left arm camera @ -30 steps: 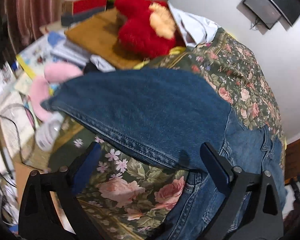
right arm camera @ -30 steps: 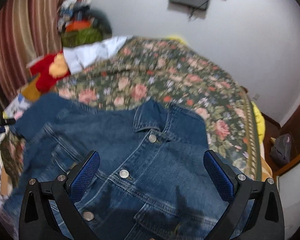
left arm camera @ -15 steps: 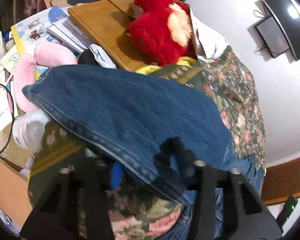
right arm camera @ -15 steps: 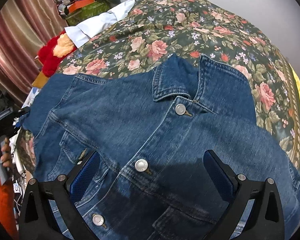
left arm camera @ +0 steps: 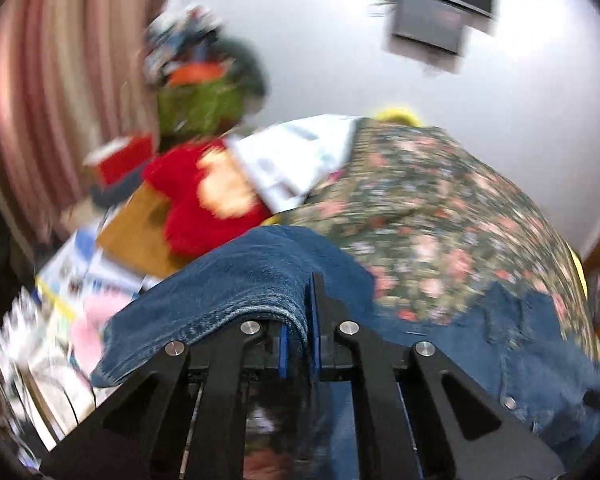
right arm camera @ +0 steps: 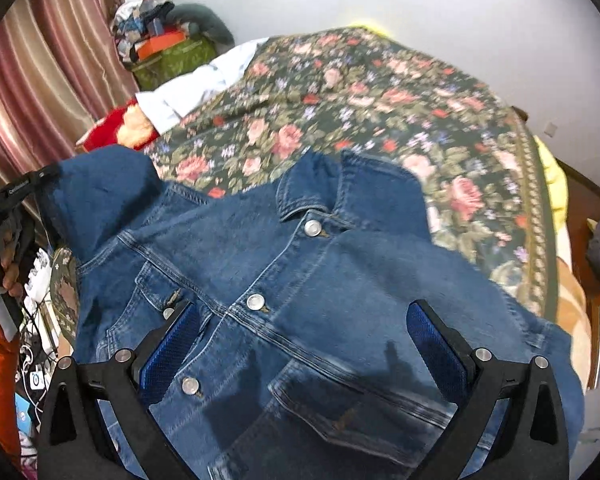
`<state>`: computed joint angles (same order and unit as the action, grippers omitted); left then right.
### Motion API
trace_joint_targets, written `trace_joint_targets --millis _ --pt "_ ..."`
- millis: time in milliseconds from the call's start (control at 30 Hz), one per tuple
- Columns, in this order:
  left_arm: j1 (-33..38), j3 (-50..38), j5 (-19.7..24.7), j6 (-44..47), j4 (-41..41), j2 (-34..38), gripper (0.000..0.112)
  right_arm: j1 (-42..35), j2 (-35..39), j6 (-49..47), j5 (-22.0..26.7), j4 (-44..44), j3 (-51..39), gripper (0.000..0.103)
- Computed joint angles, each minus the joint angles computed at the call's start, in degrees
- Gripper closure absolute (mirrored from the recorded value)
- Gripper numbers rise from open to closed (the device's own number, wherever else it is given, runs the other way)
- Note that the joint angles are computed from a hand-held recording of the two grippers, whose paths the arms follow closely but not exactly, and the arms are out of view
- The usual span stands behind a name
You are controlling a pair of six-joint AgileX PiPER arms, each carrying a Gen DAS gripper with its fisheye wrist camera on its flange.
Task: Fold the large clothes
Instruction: 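Grasp a denim jacket sleeve with the left gripper and lift it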
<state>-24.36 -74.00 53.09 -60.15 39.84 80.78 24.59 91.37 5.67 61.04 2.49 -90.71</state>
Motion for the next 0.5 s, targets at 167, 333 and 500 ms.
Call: trace_joint_targets --millis 167,333,500 --pt "-7.62 -5.11 1.45 2.65 -3.31 8.13 0.104 -2.28 -6.34 -1.75 -0.33 -0.3 3.7 0.0" --pt "-5.03 -2.02 -3.48 5.86 -18.19 12.9 0.097 -4.9 -12.16 -4.64 -0.24 0.21 7.9 0.0" --pt "-3.02 4.4 -5.08 9.17 -27.85 11.71 0.07 -6.77 -15.83 -5.95 -0.45 0.04 11.06 0.0"
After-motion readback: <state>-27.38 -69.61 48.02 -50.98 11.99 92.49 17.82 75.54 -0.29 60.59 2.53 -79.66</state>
